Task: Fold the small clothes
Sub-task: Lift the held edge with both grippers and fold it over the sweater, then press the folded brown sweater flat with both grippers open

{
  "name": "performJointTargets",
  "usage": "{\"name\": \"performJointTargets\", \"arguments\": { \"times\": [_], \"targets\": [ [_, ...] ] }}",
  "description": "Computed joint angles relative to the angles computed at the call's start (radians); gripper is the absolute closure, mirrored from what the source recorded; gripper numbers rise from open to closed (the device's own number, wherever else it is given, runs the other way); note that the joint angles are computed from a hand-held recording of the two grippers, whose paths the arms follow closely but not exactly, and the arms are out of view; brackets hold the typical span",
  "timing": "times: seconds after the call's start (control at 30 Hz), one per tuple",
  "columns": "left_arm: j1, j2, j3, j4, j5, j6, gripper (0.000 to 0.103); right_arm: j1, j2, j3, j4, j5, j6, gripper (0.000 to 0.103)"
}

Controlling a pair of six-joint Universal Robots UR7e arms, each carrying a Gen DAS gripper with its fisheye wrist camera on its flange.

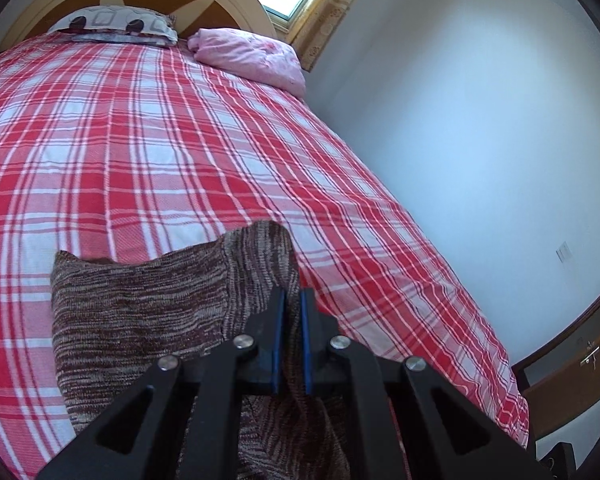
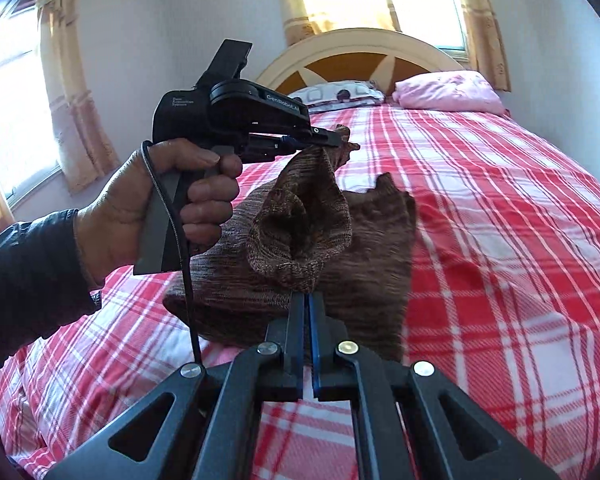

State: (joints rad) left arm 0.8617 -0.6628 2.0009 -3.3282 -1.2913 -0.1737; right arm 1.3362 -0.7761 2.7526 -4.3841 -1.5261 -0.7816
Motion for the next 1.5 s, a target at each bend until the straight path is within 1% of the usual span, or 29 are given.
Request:
{"name": "performJointTargets", "arguments": {
  "times": [0.17,0.33,0.4,0.43,0.47,0.5,0.53,0.57,0.63,0.67,0.7,0.73,0.77,0.8,0.83,0.87,0.9,0.93,0.97,1.03,1.07,1.1,1.13,1.17,1.2,1.23,1.37,1.43,1.5],
  "targets": [
    [-0.018,0.050,-0.039,0.038,0.030,0.006,0.095,-0.097,-0.032,0.021,0.064,0.044,0.006,0.101],
    [-0.030,0.070,-0.053,0.057,0.058,-0.009,0.093,-0.156,-0.101,0.024,0.184,0.080,0.041,0.101],
    [-0.038,0.055,-0.037,0.051,0.040,0.002,0.089,-0.179,-0.115,0.032,0.166,0.085,0.048,0.101],
    [-0.047,0.044,-0.022,0.041,0.043,0.016,0.082,-0.196,-0.124,0.039,0.163,0.090,0.051,0.101],
    [-0.061,0.030,0.000,0.028,0.067,0.032,0.067,-0.217,-0.141,0.048,0.172,0.105,0.054,0.101],
    [-0.075,0.014,0.032,0.002,0.096,0.049,0.059,-0.227,-0.150,0.052,0.171,0.105,0.056,0.101],
    [-0.083,0.001,0.059,-0.017,0.115,0.060,0.043,-0.228,-0.143,0.055,0.143,0.097,0.057,0.101],
    [-0.095,-0.018,0.101,-0.043,0.143,0.073,0.037,-0.225,-0.133,0.058,0.099,0.087,0.057,0.101],
    [-0.110,-0.047,0.177,-0.084,0.190,0.087,0.037,-0.221,-0.129,0.068,0.052,0.120,0.050,0.100],
    [-0.115,-0.059,0.218,-0.104,0.218,0.084,0.035,-0.205,-0.147,0.068,0.075,0.141,0.045,0.100],
    [-0.117,-0.071,0.257,-0.124,0.235,0.077,0.034,-0.160,-0.166,0.056,0.119,0.144,0.033,0.100],
    [-0.117,-0.078,0.293,-0.150,0.251,0.066,0.034,-0.129,-0.179,0.043,0.151,0.136,0.030,0.094],
    [-0.123,-0.078,0.314,-0.168,0.274,0.056,0.034,-0.079,-0.199,0.017,0.226,0.143,0.021,0.085],
    [-0.127,-0.075,0.339,-0.192,0.301,0.049,0.034,-0.055,-0.210,0.000,0.280,0.158,0.020,0.051],
    [-0.127,-0.072,0.348,-0.200,0.310,0.042,0.034,-0.038,-0.214,-0.017,0.321,0.180,0.028,0.023],
    [-0.127,-0.069,0.362,-0.203,0.311,0.026,0.034,-0.012,-0.222,-0.051,0.404,0.210,0.045,0.020],
    [-0.127,-0.067,0.370,-0.194,0.314,0.017,0.034,0.015,-0.226,-0.086,0.482,0.198,0.062,0.020],
    [-0.130,-0.063,0.379,-0.180,0.318,0.004,0.034,0.043,-0.221,-0.115,0.518,0.155,0.088,0.020],
    [-0.131,-0.058,0.388,-0.175,0.310,-0.003,0.034,0.076,-0.200,-0.154,0.539,0.079,0.134,0.020],
    [-0.146,-0.041,0.404,-0.144,0.320,-0.012,0.034,0.076,-0.174,-0.219,0.606,-0.023,0.224,0.023],
    [-0.160,-0.029,0.415,-0.132,0.334,-0.010,0.034,0.074,-0.158,-0.240,0.603,-0.093,0.256,0.026],
    [-0.172,-0.022,0.431,-0.147,0.342,-0.004,0.034,0.056,-0.156,-0.247,0.603,-0.124,0.264,0.039],
    [-0.185,-0.019,0.449,-0.166,0.350,0.001,0.034,0.029,-0.165,-0.244,0.610,-0.113,0.264,0.057],
    [-0.201,-0.023,0.465,-0.179,0.366,0.001,0.031,-0.014,-0.187,-0.231,0.625,-0.060,0.258,0.062],
    [-0.212,-0.024,0.475,-0.189,0.389,-0.002,0.028,-0.040,-0.204,-0.224,0.648,-0.017,0.249,0.064],
    [-0.222,-0.027,0.483,-0.181,0.427,-0.017,0.022,-0.045,-0.212,-0.220,0.658,-0.010,0.245,0.064],
    [-0.218,-0.058,0.500,-0.120,0.473,-0.073,0.019,0.009,-0.165,-0.233,0.595,-0.105,0.205,0.064],
    [-0.194,-0.088,0.510,-0.077,0.462,-0.115,0.017,0.015,-0.132,-0.239,0.551,-0.127,0.184,0.064],
    [-0.181,-0.118,0.517,-0.033,0.437,-0.144,0.017,-0.001,-0.139,-0.228,0.546,-0.110,0.179,0.064]
  ]
}}
